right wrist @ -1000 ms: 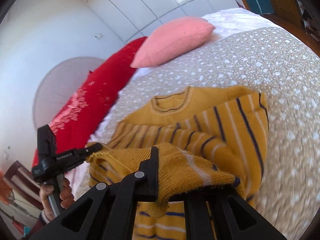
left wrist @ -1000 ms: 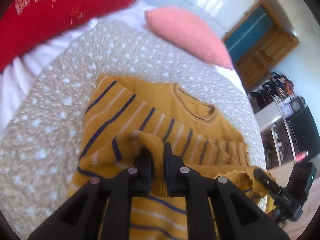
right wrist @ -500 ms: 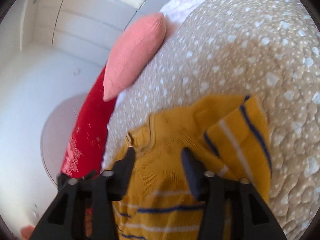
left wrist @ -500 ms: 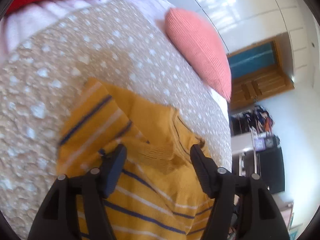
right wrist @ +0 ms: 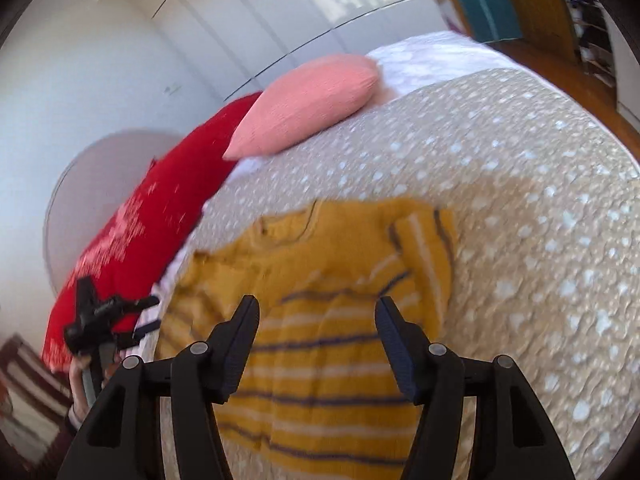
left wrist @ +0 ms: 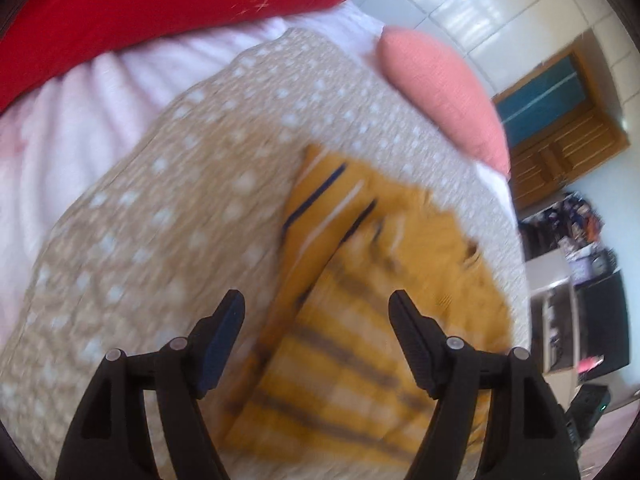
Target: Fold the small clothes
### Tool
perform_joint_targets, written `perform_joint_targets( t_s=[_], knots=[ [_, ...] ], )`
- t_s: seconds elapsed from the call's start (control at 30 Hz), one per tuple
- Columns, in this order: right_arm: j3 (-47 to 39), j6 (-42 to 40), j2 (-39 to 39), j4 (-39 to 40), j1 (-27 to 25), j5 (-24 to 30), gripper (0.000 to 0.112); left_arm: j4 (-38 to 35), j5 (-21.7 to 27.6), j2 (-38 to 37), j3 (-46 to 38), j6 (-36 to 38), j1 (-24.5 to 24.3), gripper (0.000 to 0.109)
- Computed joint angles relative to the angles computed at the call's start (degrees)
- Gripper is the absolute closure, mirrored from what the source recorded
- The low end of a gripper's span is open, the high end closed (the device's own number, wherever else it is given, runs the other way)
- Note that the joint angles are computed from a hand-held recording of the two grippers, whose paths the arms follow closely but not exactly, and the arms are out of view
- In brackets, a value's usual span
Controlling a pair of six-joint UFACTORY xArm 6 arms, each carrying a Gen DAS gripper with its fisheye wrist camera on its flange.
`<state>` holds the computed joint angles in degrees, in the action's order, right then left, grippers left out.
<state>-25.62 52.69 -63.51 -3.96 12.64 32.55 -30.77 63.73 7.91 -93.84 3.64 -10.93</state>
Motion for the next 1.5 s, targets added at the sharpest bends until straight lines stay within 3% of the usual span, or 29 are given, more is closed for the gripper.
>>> perform_joint_targets(
  t_s=[0.17, 0.3, 0.43, 0.53, 0.73, 0.8, 0.87, 1.13, 1.43, 1.5],
  knots=[
    [3.71, 5.21, -1.99, -3.42, 1.27, 7.51, 0.052, 3.83, -4.81, -7.76, 11.82, 1.08, -0.17, 0.035],
    [-0.63, 13.64, -3.04, -14.44, 6.74, 18.97, 0.054, 6.57, -14.0, -13.55, 21.54, 3.3, -1.76, 0.035],
    [-8.25, 16.57, 1.44, -22.84, 14.22, 24.94, 0.054, 10.81, -24.2, -17.13, 28.94, 4.28, -4.57, 0.027],
    [-14.29, 16.01, 8.22, -25.46, 16.68, 23.11, 0.059, 12.02, -29.18, -17.7, 31.63, 4.61, -5.79, 0.022],
    [-27.03, 8.94, 30.33, -23.81, 16.2, 12.19, 0.062, 3.1, -31.35, -17.74, 33.11, 11.17, -5.09, 0.017],
    [-33.04, 3.34, 39.07, -20.25, 15.49, 10.33, 0.076, -0.4, -32.13, -18.3, 33.87, 13.71, -4.88, 0.017],
    [-39.89, -2.86, 47.4, -16.89, 14.67, 9.95, 0.08, -6.83, -31.62, -18.74, 34.31, 18.3, -3.9, 0.017],
    [-72.02, -16.95, 76.13, -8.26, 9.92, 24.44, 0.082, -21.83, -27.91, -19.94, 34.84, 29.12, -1.24, 0.017],
    [-95.83, -17.98, 91.76, -10.4, 9.83, 36.31, 0.08, -29.56, -17.46, -20.79, 33.26, 33.88, 3.61, 0.017],
    [-96.2, -18.21, 91.39, -12.07, 10.37, 36.03, 0.076, -32.15, -15.35, -21.68, 33.45, 35.43, 5.32, 0.017]
  ],
)
